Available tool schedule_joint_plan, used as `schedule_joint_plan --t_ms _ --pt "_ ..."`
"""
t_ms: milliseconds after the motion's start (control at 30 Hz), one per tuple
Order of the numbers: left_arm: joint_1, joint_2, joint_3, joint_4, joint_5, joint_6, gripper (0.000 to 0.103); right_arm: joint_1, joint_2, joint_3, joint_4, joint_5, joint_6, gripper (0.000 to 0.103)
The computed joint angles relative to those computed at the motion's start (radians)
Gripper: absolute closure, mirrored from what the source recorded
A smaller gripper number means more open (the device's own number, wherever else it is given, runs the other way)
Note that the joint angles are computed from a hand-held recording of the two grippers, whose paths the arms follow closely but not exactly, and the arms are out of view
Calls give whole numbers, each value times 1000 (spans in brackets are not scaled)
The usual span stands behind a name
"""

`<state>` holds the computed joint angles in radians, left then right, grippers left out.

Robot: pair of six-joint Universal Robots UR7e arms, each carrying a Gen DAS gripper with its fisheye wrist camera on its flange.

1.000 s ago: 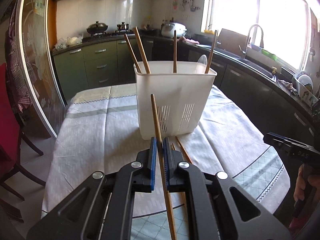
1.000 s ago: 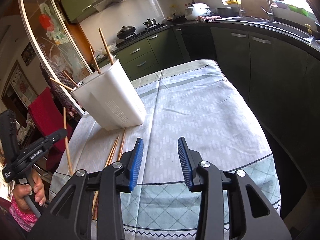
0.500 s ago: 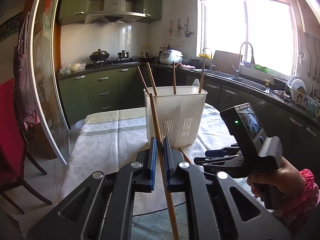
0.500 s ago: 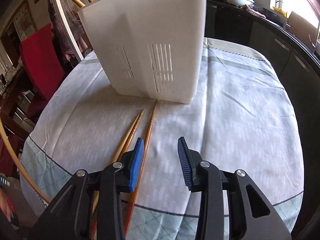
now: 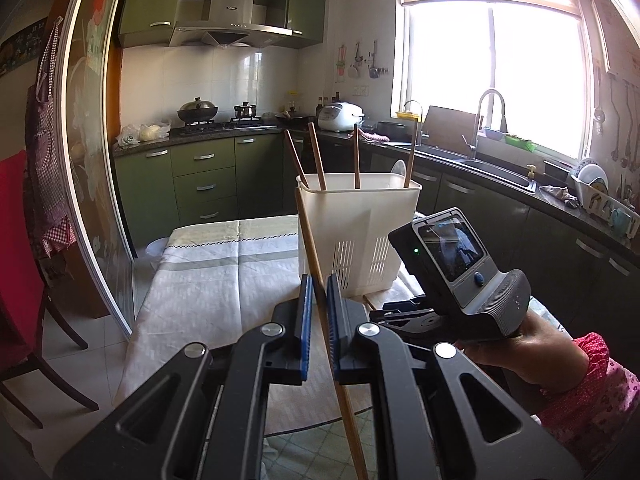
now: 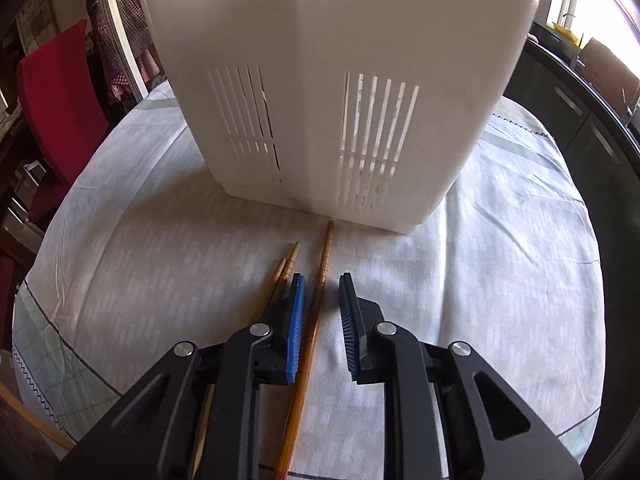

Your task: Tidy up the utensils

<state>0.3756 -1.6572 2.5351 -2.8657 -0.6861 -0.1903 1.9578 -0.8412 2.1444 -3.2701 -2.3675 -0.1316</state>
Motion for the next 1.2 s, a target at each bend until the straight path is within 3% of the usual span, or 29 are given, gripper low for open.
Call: schedule_joint_plan --t_ms 267,433,700,933,1067,1200 --pt "22 1 -13 37 -26 -20 95 -10 -12 11 -16 48 19 97" --pt "22 2 -16 37 -20 -19 95 4 -68 76 -125 97 -2 97" --pt "11 12 -15 6 -5 6 95 89 -216 198 -299 142 -20 97" --pt "15 13 -31 22 -3 6 96 152 -331 287 -357 133 -28 97" --pt "59 33 -94 172 -7 -56 95 173 -378 318 -371 137 -22 97" --pt "192 117 -235 421 -94 -166 89 190 -414 338 -356 139 -9 97"
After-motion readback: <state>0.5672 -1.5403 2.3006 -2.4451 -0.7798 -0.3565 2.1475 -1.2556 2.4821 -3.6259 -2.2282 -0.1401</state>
